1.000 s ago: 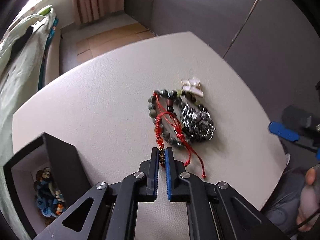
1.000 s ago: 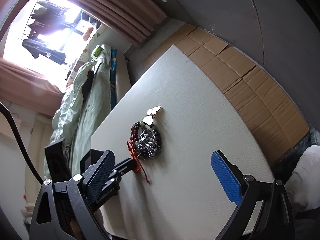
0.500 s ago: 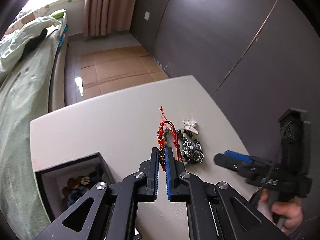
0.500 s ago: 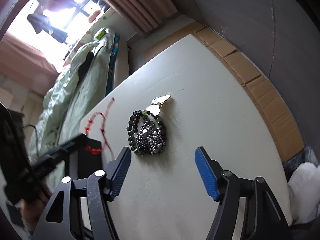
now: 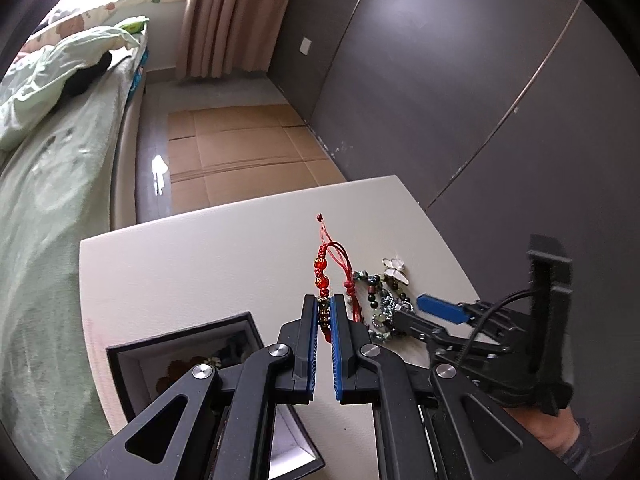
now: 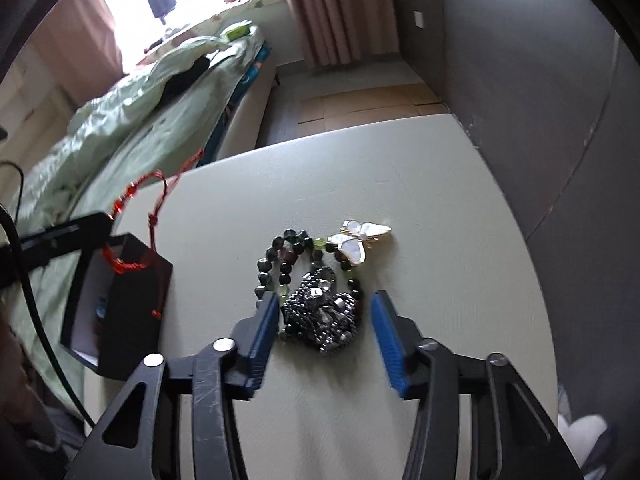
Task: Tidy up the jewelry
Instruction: 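Grasp the silver chain bracelet with the right tool while the left tool holds the red bracelet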
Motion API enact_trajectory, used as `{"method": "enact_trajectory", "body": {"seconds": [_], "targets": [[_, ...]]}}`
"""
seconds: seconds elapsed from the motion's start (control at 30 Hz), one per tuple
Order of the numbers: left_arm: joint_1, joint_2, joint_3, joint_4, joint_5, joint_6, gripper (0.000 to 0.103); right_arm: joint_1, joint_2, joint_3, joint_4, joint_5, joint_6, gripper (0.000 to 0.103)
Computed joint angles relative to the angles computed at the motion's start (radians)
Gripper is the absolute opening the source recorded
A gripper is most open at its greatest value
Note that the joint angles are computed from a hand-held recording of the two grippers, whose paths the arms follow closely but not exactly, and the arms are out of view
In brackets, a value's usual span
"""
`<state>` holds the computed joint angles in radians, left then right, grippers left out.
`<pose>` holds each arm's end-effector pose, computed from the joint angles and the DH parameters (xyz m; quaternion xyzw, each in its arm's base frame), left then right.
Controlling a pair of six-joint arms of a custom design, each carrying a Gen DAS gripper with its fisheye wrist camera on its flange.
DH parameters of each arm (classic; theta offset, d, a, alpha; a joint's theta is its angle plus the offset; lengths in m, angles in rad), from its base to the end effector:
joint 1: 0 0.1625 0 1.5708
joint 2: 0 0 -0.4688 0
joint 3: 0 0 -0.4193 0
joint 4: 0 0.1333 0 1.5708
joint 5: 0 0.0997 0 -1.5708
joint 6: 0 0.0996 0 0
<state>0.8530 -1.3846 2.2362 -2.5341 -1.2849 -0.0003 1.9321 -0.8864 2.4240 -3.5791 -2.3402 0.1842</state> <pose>-0.1894 -0.4622 0.2239 0.3395 0.9281 -0.1017 0.1138 0.2124 -0.3811 0.0881 -0.0075 -0.9056 0.3065 0.2932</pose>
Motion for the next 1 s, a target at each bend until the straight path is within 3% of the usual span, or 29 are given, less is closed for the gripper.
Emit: {"method": "enact_trajectory", "body": {"seconds": [0.3,0.43,0.5,0.6,0.67,1.0], "targets": [[0.002,-0.015,-0.003,0.001,-0.011,0.002,0.006,-0.012,0.028,-0.028,0.013,-0.006,-0.067,0.037],[0.005,-0.017,-0.007,0.005,-0.011,0.003,0.006,0.003,0.04,-0.044,0.055,-0.052,-0.07,0.037],[0.004,-0.021,-0.008,0.007,-0.009,0.002,0.006,-0.005,0.025,-0.032,0.047,-0.021,-0.041,0.032],[0.007,-0.024,-0.015,0.011,-0.008,0.006,0.006,-0.041,-0.021,0.014,0.018,0.086,0.006,0.03],[0.007,-0.026,-0.016,0.01,-0.007,0.006,0.006,-0.05,-0.028,0.031,-0.004,0.109,0.018,0.019],[-0.009,-0.061,-0.013,0.018,-0.002,0.001,0.006,-0.066,-0.072,0.101,-0.159,0.237,0.072,0.018]]}}
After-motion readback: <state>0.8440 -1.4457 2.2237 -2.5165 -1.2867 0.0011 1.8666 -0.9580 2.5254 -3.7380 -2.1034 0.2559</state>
